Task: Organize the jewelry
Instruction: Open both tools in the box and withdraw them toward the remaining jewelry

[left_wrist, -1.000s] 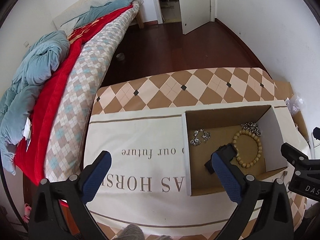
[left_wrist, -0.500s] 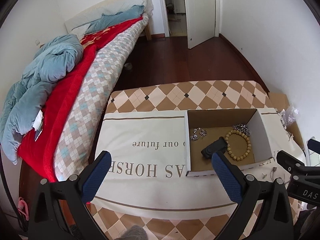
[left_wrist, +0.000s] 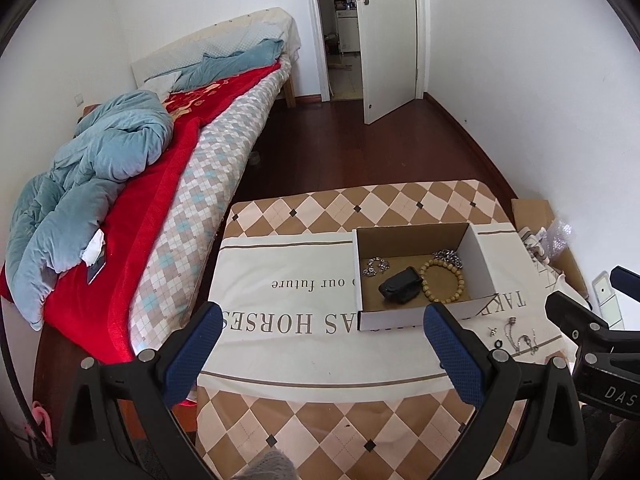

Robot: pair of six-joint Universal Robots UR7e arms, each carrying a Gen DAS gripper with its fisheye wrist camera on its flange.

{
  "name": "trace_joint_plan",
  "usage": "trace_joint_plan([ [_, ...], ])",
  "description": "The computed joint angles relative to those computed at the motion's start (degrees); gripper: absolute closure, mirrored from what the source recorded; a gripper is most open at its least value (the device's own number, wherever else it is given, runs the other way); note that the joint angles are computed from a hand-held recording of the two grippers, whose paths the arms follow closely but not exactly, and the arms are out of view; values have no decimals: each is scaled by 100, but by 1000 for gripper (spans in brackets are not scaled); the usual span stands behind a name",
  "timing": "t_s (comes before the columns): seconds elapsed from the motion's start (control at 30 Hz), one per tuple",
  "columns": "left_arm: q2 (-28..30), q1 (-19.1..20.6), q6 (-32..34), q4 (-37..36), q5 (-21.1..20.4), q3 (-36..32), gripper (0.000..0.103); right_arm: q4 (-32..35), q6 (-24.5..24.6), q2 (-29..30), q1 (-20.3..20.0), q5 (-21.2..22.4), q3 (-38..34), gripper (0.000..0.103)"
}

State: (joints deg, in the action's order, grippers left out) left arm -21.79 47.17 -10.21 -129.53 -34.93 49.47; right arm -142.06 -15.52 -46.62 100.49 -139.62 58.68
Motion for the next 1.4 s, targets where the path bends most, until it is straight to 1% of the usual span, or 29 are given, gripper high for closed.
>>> trace_joint_plan([
  [0.13, -188, -98, 23, -232, 33, 288, 1, -338, -94, -190, 118, -38, 310, 0],
  [0.3, -438, -195, -61, -403, 20, 623, 1, -371, 53, -409, 203, 24, 565, 0],
  [0.4, -545, -246, -28, -485, 52, 791, 1, -417, 56, -488, 248, 58, 661, 0],
  [0.53, -641, -273, -128, -490, -12, 929, 1, -507, 37, -559, 304, 82, 763, 0],
  [0.63, -645, -279, -285, -393, -19, 952, 1, -528, 167, -688, 270, 240, 887, 0],
  [0.7, -579, -282, -276, -340, 95, 934, 1, -593, 343, -824, 187, 368, 1019, 0],
  [0.77, -519, -257, -349, -238, 158, 909, 1, -683, 481, -894, 100, 231, 1104, 0],
  [0.8, -494, -239, -402, -171, 169, 897, 1, -658, 586, -922, 31, 49, 1129, 1],
  [0.83, -442, -205, -479, -42, 193, 852, 1, -603, 665, -949, -24, 16, 1141, 4],
  [0.9, -355, -150, -596, 125, 251, 797, 1, -373, 951, -1052, -221, -40, 1193, 26],
  [0.97, -253, -101, -678, 279, 323, 719, 1, -151, 1153, -1107, -400, -24, 1212, 33],
  [1.0, -179, -71, -717, 348, 357, 670, 1, -16, 1277, -1163, -534, 101, 1252, 33],
  [1.07, -54, -25, -811, 505, 405, 558, 1, 60, 1376, -1240, -727, 314, 1352, 33],
  [1.13, 102, 25, -875, 648, 449, 420, 1, 107, 1445, -1249, -916, 446, 1438, 34],
  [1.2, 229, 62, -925, 808, 467, 275, 1, 141, 1506, -1201, -1099, 481, 1502, 37],
  [1.33, 528, 169, -1018, 1202, 418, -84, 1, -66, 1322, -1034, -1357, 593, 1582, 37],
  [1.4, 647, 201, -1063, 1405, 410, -249, 1, -178, 1185, -898, -1433, 560, 1550, 37],
])
